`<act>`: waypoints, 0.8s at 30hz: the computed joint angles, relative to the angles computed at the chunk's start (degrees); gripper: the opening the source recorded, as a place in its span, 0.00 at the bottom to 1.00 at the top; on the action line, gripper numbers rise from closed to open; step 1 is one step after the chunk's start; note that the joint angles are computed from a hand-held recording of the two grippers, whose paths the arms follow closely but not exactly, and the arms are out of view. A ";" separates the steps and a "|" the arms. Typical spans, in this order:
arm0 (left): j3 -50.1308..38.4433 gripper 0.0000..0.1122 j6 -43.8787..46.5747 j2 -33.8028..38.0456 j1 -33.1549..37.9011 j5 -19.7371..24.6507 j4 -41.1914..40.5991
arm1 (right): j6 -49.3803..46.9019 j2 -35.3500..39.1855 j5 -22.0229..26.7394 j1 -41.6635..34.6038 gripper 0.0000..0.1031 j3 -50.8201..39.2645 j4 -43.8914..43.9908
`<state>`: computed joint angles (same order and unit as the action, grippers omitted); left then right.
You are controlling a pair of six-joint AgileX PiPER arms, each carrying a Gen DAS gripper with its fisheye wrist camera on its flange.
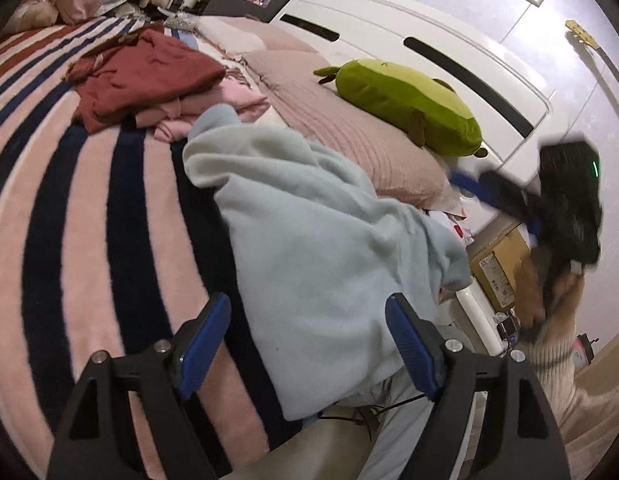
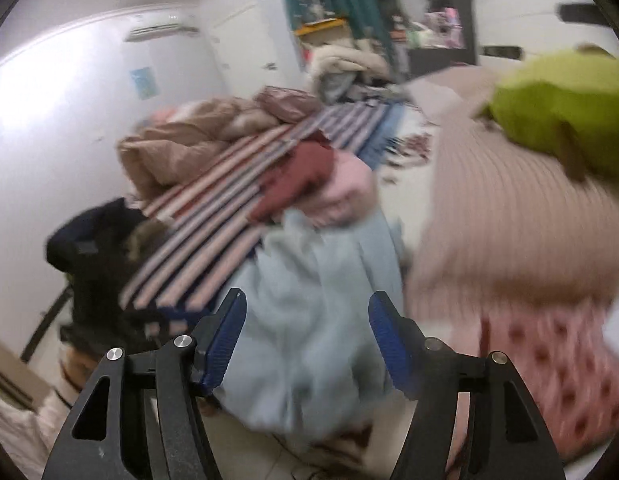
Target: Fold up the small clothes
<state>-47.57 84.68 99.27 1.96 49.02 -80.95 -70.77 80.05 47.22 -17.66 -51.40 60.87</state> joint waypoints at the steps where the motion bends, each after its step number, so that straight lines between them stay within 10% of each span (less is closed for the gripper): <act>1: -0.08 0.68 0.01 0.32 -0.22 -0.03 -0.15 | 3.85 4.78 -2.48 3.35 0.59 -5.39 -4.59; 7: -0.98 0.68 -0.73 1.69 -2.40 -1.84 0.52 | 17.42 29.26 4.94 9.62 0.59 -27.12 -17.73; 11: -2.52 0.68 -2.33 3.19 -3.53 -2.86 1.45 | 17.91 31.91 0.93 11.59 0.07 -27.71 -16.14; 16: -3.51 0.68 -2.52 3.94 -4.26 -3.23 2.05 | 21.37 27.78 -13.64 10.93 0.05 -21.62 -18.20; 21: -3.68 0.68 -2.76 4.39 -4.58 -2.94 2.30 | 21.14 24.16 -14.47 9.43 0.08 -17.09 -20.37; 24: -3.33 0.68 -2.69 3.08 -3.39 -1.54 3.04 | 13.14 16.98 -9.45 5.42 0.35 -10.98 -12.32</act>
<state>-50.90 81.99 102.35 -1.43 47.48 -77.91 -57.63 97.03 37.77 -12.24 -62.39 48.55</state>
